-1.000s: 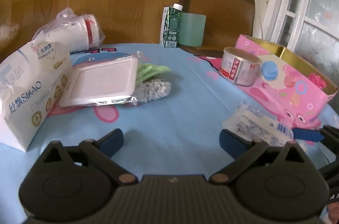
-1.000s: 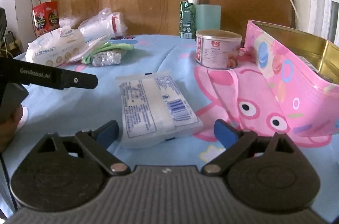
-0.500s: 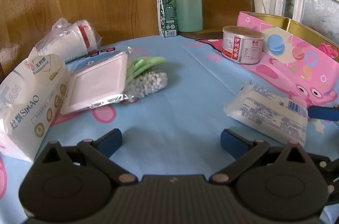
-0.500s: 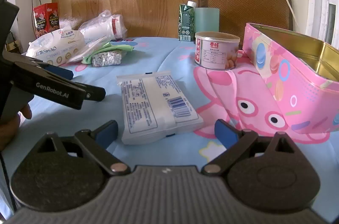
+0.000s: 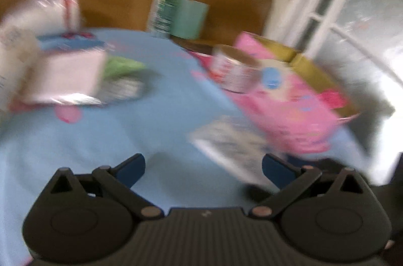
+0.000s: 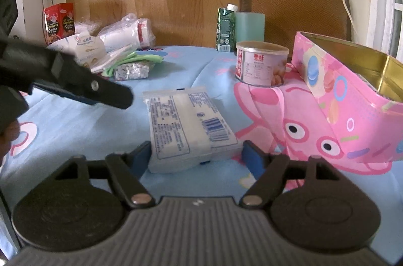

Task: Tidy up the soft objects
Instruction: 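Carry the white packet into the pink tin box and release it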

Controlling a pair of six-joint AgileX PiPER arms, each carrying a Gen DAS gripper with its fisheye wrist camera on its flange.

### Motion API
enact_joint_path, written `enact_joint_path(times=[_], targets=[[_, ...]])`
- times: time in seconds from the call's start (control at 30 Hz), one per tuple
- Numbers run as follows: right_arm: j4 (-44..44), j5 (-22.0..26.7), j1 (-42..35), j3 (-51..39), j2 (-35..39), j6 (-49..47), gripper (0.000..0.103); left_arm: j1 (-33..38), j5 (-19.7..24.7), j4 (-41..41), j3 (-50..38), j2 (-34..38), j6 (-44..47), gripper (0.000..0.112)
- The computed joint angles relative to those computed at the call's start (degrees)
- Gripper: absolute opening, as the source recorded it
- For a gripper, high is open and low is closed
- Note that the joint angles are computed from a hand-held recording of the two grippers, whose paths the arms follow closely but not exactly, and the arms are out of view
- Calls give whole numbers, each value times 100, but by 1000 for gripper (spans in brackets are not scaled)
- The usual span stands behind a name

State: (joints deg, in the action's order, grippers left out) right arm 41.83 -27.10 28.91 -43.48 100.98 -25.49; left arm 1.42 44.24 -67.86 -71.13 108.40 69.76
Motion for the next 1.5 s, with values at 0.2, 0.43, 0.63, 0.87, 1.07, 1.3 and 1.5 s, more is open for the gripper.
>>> enact_joint_path(times=[0.2, 0.43, 0.63, 0.87, 1.07, 1.3, 1.5], targets=[[-217, -209, 175, 303, -144, 398, 78, -200, 989, -145, -312, 427, -399, 97], [492, -1304, 371, 780, -625, -1, 78, -721, 918, -12, -695, 234, -575, 80], [762, -2150, -29, 1117, -1097, -276, 78, -1783, 460, 329, -1831, 392, -944, 80], [446, -1124, -1920, 519, -1052, -648, 84, -2945, -206, 1473, -3724, 1440, -2227, 86], [259, -1729, -1968, 1219, -1158, 113, 83, -2567, -556, 221, -2422, 1000, -735, 91], [1067, -3493, -255, 1853, -1008, 625, 83, -1632, -604, -1040, -664, 199, 1108, 91], [-417, -1815, -312, 1188, -967, 772, 83, -375, -581, -2062, 900, -507, 2714, 91]])
